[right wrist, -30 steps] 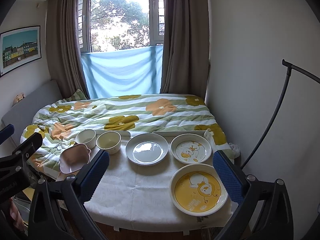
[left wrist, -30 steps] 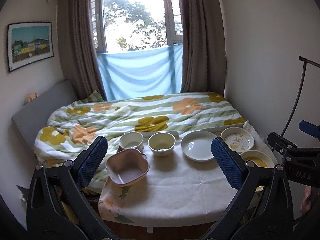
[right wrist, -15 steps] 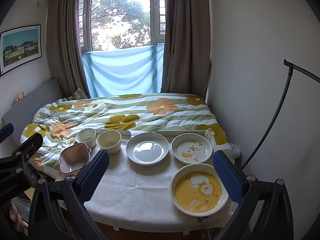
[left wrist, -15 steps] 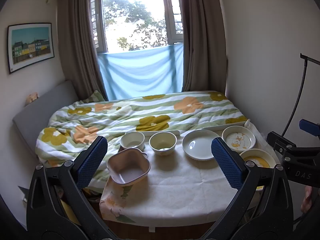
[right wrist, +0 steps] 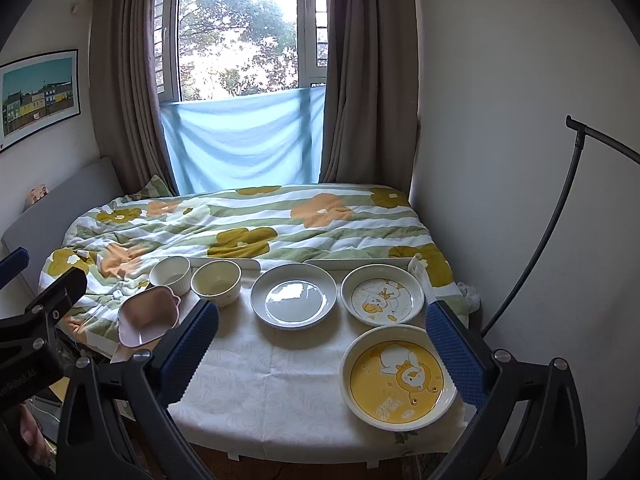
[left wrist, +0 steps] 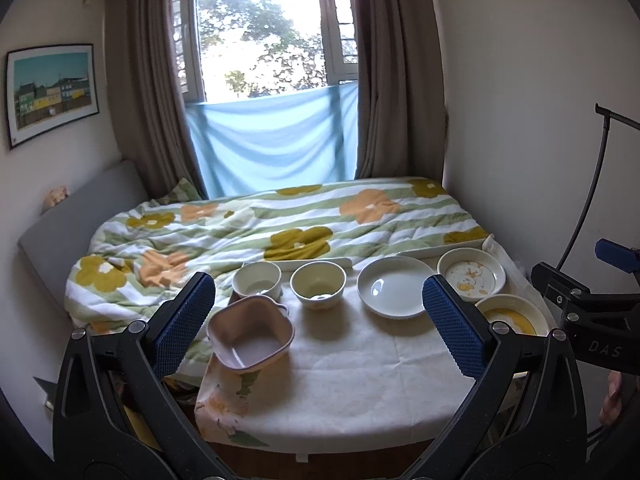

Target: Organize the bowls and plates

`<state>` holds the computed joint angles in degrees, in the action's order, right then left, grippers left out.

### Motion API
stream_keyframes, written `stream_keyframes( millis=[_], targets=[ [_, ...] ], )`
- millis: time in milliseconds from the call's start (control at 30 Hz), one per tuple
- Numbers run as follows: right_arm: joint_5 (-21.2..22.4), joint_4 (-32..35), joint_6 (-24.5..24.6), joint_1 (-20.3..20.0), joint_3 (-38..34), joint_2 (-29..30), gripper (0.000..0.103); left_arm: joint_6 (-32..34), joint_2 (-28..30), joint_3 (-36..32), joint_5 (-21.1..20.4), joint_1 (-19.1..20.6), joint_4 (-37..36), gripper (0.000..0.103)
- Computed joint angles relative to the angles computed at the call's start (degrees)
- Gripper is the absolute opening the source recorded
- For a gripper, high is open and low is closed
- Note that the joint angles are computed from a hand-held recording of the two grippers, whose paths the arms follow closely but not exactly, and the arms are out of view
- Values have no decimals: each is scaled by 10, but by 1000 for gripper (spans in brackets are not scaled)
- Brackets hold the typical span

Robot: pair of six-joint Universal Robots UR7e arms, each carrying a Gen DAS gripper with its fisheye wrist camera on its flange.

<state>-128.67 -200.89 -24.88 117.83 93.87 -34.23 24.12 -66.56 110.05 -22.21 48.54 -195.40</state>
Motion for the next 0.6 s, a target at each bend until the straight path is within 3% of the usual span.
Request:
stream_keyframes(
  millis=[167,333,500,600],
  targets=[
    [-28,23,47,-11,5,-6,103,-80,-9,-23,-59,27,152,103],
    [-56,44,118,-43,34,-21,103,-119,28,-66,-150,72,264,103],
    [-39,79,180,-104,71,-51,103,-173,101,-148,-278,128,389,103],
    [-2,97,203,-148,85,-67,103,-181,160,-208,-318,152,442,103]
  ],
)
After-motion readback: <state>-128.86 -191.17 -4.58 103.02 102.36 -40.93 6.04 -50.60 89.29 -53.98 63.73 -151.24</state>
